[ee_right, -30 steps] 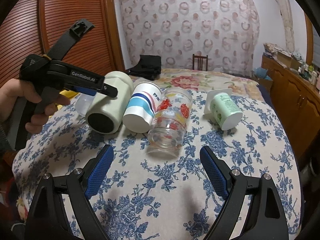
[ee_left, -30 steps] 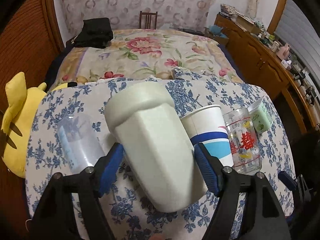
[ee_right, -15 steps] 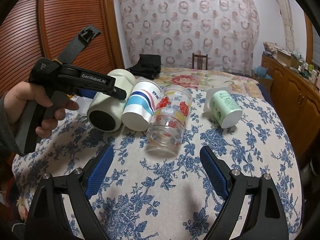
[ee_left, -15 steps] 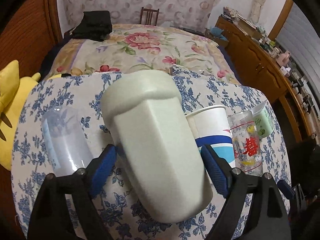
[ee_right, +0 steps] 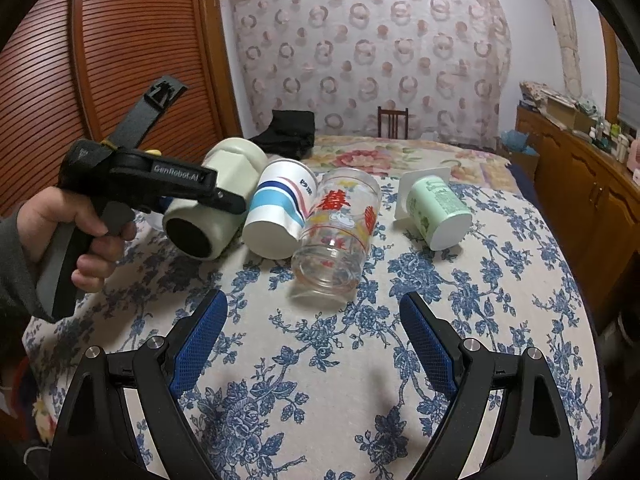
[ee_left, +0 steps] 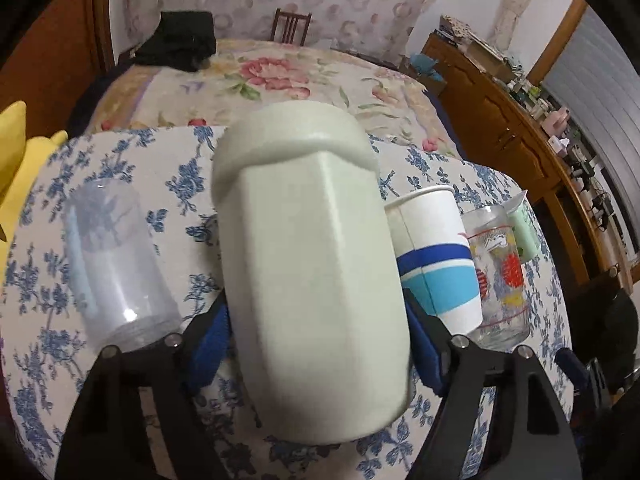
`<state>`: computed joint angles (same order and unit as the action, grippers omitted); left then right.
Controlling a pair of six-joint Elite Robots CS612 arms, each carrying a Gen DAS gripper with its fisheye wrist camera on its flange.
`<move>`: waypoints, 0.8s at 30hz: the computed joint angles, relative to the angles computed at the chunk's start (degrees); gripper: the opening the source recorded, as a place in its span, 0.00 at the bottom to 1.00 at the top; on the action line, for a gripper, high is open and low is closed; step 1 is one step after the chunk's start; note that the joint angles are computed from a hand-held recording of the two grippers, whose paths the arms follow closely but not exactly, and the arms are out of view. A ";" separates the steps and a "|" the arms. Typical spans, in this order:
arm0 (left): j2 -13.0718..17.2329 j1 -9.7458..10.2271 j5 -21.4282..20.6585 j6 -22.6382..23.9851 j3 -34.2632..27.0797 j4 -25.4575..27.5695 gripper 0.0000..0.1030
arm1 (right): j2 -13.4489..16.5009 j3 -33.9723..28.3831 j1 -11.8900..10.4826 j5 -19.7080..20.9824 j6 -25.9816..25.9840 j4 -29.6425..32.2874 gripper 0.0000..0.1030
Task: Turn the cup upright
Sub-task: 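Close the left tool fingers around the tumbler's body, then lift the tumbler with the left tool and bring it toward the right tool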
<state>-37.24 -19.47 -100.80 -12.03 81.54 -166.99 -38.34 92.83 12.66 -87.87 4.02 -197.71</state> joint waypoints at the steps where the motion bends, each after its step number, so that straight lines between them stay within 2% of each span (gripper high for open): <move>1: -0.22 0.03 0.15 0.17 0.51 -0.83 0.74 | -0.01 -0.01 0.09 -0.20 -0.04 -0.03 0.87; 5: -1.25 -0.02 1.85 1.43 2.57 -4.90 0.72 | -0.10 0.08 0.44 -0.82 -0.08 -0.45 0.87; 13: -3.99 0.30 1.96 3.17 7.52 -11.74 0.72 | -0.96 1.66 1.32 -3.17 -0.25 -3.11 0.87; 20: -7.33 -0.19 0.25 5.17 14.15 -17.69 0.72 | -1.94 4.04 1.77 -5.61 -0.09 -5.59 0.87; 24: -8.44 -1.31 0.33 6.13 17.45 -20.20 0.72 | -2.62 6.00 1.79 -7.40 0.33 -7.05 0.87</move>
